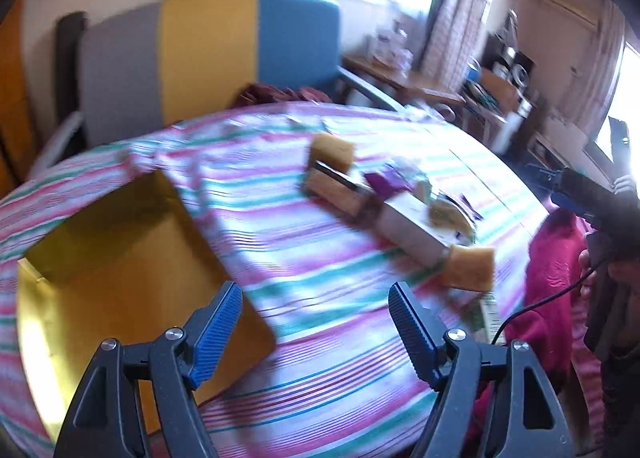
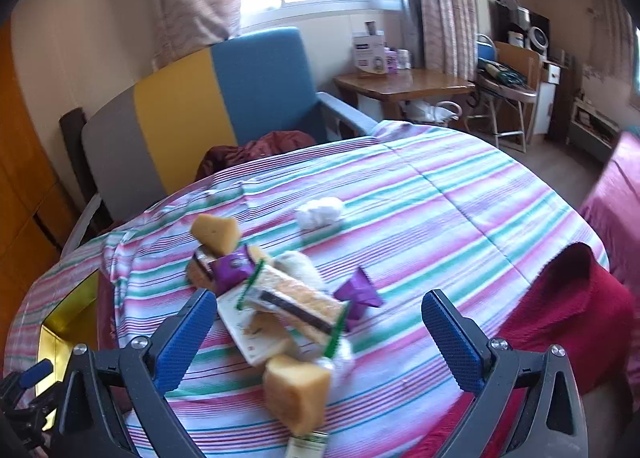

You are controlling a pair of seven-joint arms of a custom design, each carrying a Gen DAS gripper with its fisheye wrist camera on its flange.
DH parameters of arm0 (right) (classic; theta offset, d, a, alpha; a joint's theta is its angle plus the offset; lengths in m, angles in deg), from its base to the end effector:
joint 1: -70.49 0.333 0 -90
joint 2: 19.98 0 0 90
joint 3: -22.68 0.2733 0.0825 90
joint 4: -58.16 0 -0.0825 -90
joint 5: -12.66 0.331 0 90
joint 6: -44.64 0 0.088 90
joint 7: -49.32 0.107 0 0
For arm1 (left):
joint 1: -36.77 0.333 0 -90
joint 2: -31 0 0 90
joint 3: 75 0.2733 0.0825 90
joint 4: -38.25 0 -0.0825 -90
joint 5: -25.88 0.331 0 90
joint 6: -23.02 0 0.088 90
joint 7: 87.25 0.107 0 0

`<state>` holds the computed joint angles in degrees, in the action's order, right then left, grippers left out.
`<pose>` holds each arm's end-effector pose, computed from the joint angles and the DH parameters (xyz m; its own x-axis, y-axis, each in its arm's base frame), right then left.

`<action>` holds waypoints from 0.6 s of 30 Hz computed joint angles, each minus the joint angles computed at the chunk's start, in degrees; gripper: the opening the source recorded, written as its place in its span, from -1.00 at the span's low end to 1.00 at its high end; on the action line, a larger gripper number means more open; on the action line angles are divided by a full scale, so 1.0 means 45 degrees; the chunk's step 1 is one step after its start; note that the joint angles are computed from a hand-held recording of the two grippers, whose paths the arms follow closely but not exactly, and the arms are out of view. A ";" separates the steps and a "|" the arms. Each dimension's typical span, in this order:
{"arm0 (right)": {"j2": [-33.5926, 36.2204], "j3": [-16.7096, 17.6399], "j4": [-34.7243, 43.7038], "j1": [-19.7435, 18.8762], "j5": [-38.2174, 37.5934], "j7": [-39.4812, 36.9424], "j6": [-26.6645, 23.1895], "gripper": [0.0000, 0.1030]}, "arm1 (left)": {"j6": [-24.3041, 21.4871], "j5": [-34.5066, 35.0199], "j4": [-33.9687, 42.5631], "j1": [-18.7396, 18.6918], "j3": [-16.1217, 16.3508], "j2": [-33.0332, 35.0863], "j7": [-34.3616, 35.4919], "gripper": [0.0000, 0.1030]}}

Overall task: Organize objects
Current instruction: 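Move the left tool toward the pile of items beside the gold tray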

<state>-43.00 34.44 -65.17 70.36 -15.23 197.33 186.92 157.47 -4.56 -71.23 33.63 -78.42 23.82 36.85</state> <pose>0.4362 0.1073 0.6131 -0.4156 -0.8917 -0.1793 -0.5457 0.4021 -0.7352 0.5162 -0.0685 0.5826 -0.4753 -0.8656 0.1577 -0.7178 0.2778 -0.6385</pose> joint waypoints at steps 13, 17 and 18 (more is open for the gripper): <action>-0.1376 -0.0546 -0.1907 -0.0301 0.2031 -0.1475 0.0696 1.00 | -0.3512 -0.1070 0.2793 -0.0216 -0.1501 0.2549 0.0765 0.31; -0.1533 -0.0648 -0.2195 -0.0397 0.2665 -0.1901 0.0906 1.00 | -0.5774 -0.1777 0.3540 -0.0110 -0.1752 0.3197 0.1283 0.30; -0.1542 -0.0676 -0.2224 -0.0384 0.2803 -0.2104 0.0913 1.00 | -0.5988 -0.1802 0.3499 -0.0112 -0.1793 0.3209 0.1334 0.30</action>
<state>-49.94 31.40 -75.18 68.63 -2.61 187.87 191.02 130.52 -12.67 -55.48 33.12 -86.49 38.27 42.85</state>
